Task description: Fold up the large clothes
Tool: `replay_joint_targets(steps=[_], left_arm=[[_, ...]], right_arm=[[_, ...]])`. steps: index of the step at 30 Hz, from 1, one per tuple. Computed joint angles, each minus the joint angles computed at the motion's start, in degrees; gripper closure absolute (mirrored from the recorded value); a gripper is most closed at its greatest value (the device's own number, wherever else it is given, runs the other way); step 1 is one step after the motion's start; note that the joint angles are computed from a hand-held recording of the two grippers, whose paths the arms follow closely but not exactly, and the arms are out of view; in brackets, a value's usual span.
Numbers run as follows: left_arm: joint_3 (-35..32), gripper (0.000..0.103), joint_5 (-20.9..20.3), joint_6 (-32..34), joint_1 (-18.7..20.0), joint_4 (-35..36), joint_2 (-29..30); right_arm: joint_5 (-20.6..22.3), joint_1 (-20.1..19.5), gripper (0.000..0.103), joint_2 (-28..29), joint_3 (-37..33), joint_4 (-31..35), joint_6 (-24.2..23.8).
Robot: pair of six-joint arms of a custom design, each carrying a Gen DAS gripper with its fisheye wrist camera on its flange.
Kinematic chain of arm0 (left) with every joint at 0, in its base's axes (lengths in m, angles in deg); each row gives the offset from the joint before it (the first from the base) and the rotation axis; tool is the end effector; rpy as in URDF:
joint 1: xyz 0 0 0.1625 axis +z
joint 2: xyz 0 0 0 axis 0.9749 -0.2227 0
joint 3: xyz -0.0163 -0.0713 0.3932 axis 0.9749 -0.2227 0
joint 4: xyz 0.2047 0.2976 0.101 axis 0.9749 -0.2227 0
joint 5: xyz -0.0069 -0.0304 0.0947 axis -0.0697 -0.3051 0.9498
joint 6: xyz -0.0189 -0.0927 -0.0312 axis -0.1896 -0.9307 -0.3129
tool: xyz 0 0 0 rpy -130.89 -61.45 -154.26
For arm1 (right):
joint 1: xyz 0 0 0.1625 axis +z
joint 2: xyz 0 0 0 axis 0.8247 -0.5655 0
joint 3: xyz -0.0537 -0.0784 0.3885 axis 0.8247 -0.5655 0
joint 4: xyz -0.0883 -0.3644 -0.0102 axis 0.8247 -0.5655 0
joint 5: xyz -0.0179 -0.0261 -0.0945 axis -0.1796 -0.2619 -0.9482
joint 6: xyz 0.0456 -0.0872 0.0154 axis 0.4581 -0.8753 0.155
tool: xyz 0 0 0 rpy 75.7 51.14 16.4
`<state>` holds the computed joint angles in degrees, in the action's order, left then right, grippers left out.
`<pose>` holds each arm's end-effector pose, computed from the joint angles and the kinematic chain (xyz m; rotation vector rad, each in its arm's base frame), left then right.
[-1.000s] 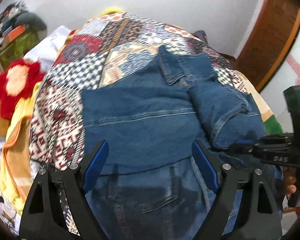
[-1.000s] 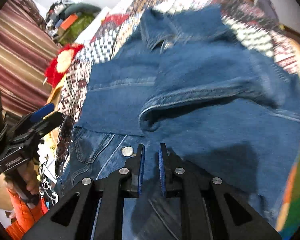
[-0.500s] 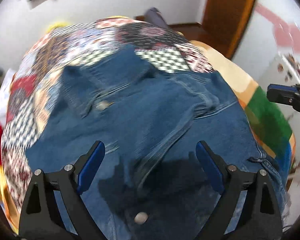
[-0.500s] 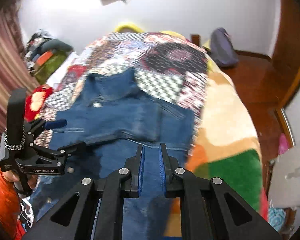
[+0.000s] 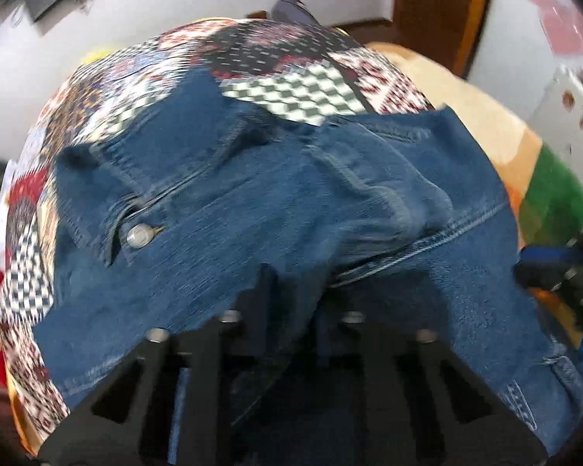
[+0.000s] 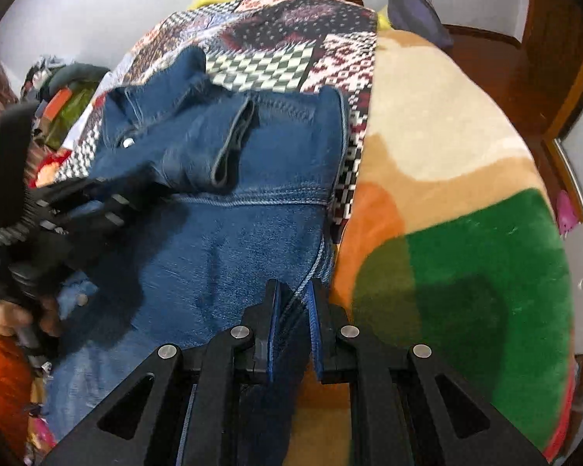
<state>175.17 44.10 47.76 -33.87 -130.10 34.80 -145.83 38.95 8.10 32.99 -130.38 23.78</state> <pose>-0.3069 -0.5693 0.1051 0.6118 2.2970 -0.4082 0.1300 -0.5198 0.2414 0.2805 -2.6226 0.3716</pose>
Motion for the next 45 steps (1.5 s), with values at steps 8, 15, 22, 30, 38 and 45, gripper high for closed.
replay_joint_targets(steps=[8,15,22,30,38,45], left_arm=[[8.8,0.097,5.2,-8.67,-0.83,-2.63,-12.66],[18.83,0.097,4.04,-20.48,1.34,0.03,-26.11],[28.79,0.08,-0.43,-27.39,4.51,-2.54,-31.46],[29.41,0.065,1.63,-29.59,3.16,3.9,-35.47],[31.66,0.043,-4.01,-28.53,7.29,-4.3,-40.7],[31.5,0.043,-11.55,-25.21,13.08,-15.34,-37.25]], right_arm=[[0.99,-0.62,0.093,0.13,0.42,-0.82,-0.75],[-0.44,0.28,0.092,0.28,0.89,-1.57,-0.32],[-3.08,1.32,0.092,1.45,1.24,-2.84,-0.95],[-6.31,2.85,0.092,2.27,-0.37,-0.51,0.55],[-7.01,6.46,0.092,3.88,-4.41,-1.48,-1.69],[-7.37,8.64,0.092,9.14,-8.63,0.9,-3.48]])
